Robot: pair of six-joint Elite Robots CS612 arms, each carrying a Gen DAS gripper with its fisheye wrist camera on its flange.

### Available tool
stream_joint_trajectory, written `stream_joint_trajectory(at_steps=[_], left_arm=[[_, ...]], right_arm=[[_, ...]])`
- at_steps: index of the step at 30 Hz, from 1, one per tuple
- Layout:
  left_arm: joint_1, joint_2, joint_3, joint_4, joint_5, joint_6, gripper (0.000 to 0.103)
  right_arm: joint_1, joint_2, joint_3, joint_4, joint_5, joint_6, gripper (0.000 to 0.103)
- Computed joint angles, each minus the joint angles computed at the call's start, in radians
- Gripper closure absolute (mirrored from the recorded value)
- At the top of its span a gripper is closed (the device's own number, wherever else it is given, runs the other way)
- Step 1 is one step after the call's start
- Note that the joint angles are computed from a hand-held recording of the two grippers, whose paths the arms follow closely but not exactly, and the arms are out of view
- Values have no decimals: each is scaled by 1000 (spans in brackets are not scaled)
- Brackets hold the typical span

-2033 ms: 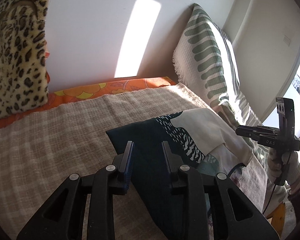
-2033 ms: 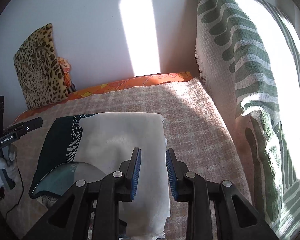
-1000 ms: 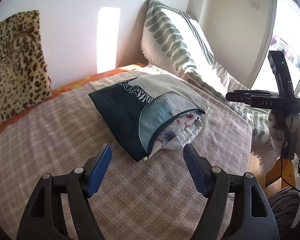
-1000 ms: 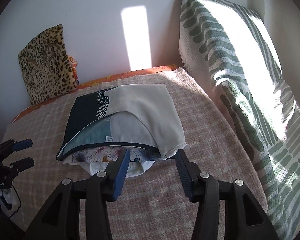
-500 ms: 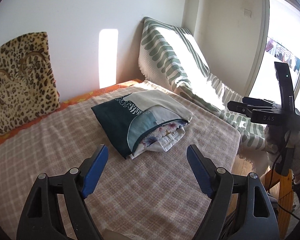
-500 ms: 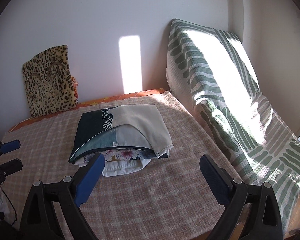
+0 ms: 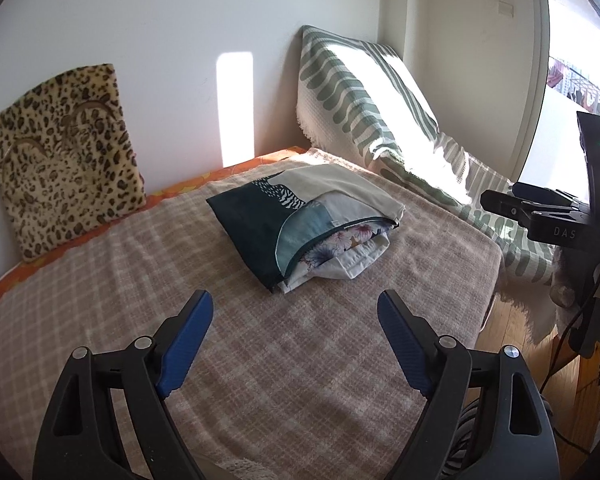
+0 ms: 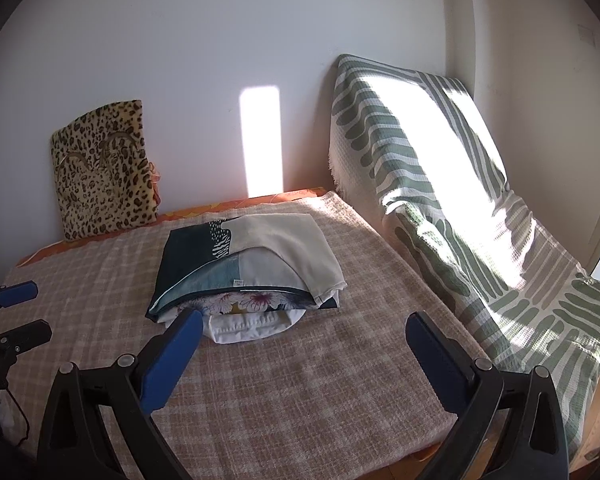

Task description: Fold small clothes

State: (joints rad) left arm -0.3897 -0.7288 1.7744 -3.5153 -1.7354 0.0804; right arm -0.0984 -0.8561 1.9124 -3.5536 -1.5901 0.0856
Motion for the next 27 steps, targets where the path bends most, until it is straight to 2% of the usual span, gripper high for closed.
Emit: stream_joint_trajectory(at_steps=[10,27], left_arm=[[4,-9,18,-25,8,1,18],[11,-13,30,-68,7,-9,18]], right_arm=[[13,7,2,-19,-21,19,0],[16,11,-9,-15,-6,19,0]])
